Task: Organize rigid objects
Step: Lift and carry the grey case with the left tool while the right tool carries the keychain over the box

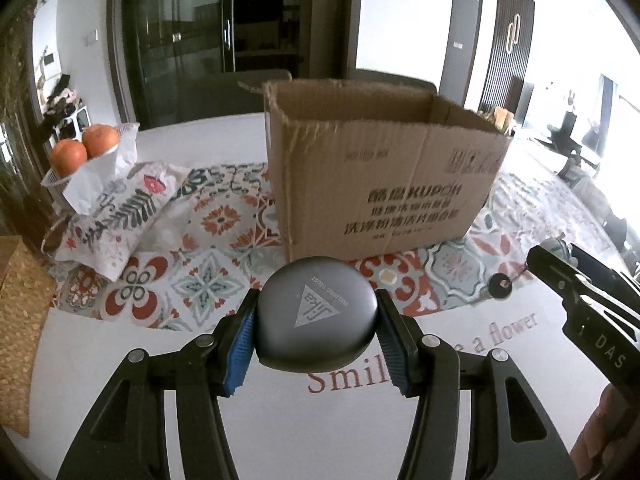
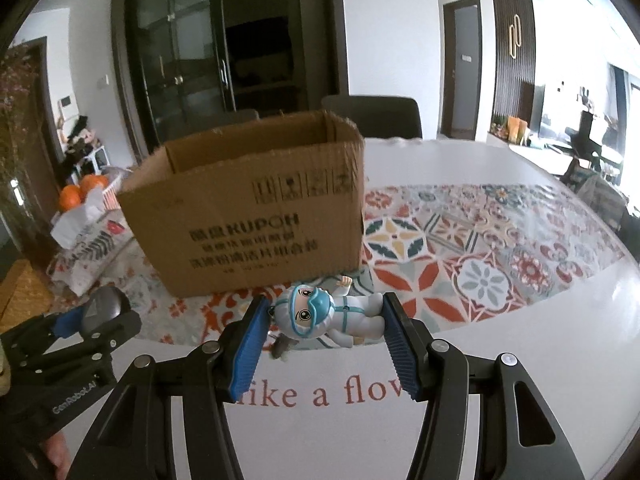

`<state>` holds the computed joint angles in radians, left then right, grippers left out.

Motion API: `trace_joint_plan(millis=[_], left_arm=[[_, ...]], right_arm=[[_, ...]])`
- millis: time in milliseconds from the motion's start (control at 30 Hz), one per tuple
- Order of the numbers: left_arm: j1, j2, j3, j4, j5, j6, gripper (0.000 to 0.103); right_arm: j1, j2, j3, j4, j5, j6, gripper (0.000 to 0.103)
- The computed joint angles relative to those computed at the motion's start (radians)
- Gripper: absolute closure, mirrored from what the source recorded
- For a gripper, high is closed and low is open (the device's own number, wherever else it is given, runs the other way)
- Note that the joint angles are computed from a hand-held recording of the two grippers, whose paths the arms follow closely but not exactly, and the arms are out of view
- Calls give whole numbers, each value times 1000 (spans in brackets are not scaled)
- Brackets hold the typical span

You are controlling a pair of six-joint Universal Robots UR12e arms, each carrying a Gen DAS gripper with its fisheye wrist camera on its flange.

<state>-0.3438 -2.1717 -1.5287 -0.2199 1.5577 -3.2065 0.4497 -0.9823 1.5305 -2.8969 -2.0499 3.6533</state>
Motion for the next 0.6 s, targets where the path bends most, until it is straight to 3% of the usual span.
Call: trace_joint_plan(millis=[600], left_arm=[[-8, 28, 35, 49, 1, 9, 48]], right_arm=[[-4, -29, -9, -125, 11, -102, 46]])
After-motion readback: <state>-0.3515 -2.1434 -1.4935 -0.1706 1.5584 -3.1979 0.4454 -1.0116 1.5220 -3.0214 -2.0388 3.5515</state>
